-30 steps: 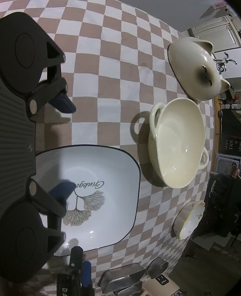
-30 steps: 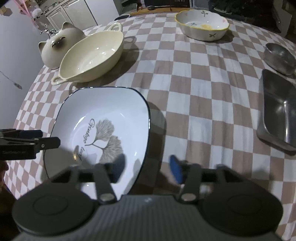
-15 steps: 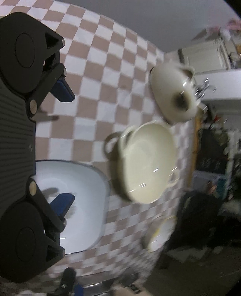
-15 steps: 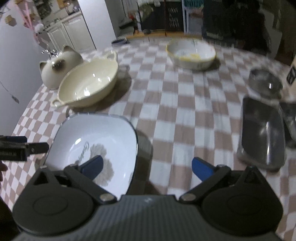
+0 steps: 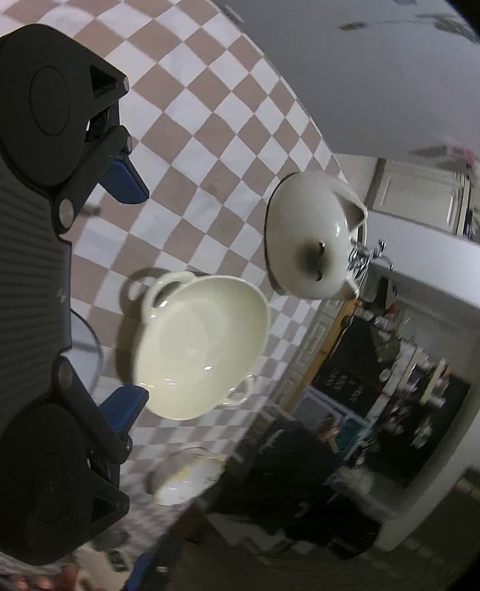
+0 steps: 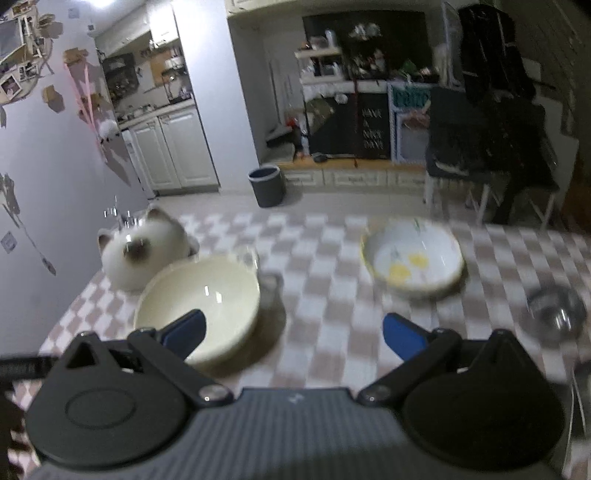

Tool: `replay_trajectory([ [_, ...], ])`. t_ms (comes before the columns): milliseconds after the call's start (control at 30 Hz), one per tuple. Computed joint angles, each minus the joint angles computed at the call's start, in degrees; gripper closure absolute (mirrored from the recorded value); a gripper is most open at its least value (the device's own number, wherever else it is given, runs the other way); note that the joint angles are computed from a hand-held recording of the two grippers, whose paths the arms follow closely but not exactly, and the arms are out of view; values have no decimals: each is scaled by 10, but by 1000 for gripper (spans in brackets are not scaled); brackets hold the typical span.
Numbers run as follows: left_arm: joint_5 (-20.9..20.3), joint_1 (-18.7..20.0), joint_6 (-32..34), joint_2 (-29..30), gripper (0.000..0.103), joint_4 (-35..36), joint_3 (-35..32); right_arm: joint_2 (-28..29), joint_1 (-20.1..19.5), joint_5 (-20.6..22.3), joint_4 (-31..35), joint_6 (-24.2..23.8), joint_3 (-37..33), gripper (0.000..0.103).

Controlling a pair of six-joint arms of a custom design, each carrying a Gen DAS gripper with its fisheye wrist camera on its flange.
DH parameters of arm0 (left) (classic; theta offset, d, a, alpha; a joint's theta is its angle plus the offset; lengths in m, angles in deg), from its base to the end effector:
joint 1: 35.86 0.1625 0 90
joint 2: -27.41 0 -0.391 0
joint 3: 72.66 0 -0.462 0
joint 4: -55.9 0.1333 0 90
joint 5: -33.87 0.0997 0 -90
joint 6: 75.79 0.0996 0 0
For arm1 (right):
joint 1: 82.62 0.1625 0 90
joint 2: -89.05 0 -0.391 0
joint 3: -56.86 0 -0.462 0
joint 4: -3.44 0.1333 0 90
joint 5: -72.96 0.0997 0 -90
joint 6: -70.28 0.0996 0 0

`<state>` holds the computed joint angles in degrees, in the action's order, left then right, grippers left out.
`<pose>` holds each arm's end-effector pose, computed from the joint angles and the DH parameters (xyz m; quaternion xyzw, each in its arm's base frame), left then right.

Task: Organize plates and bowls
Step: 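Move both tools to the cream bowl and close each on a handle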

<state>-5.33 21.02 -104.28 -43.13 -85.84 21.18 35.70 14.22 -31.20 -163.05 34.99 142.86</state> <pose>-0.1910 -0.6780 0.3405 -0.0699 0.8792 -0.4035 0.2435 0.1988 -0.7428 0.2263 0.2880 -0.8756 0.3310 0.2019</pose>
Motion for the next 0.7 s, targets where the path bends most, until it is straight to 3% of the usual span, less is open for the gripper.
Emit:
replay_trajectory([
  [167,-12,3,-38,8,0,-10,-9,93,26,-25,40,-18,-131,0],
  [300,0,6,-63,23,0,32,-33,188,41,-88,92,-10,-257,1],
  [367,11,12,-82,31,0,39,-42,228,43,-98,107,-16,-308,8],
  [433,1,20,-106,33,0,38,-48,263,44,-115,126,-17,-351,27],
  [533,-19,34,-141,37,0,42,-58,310,41,-123,181,-2,-416,42],
  [633,-33,43,-154,45,0,52,-69,339,34,-111,239,45,-460,50],
  [700,-38,47,-159,50,0,55,-75,371,34,-126,262,54,-503,58],
])
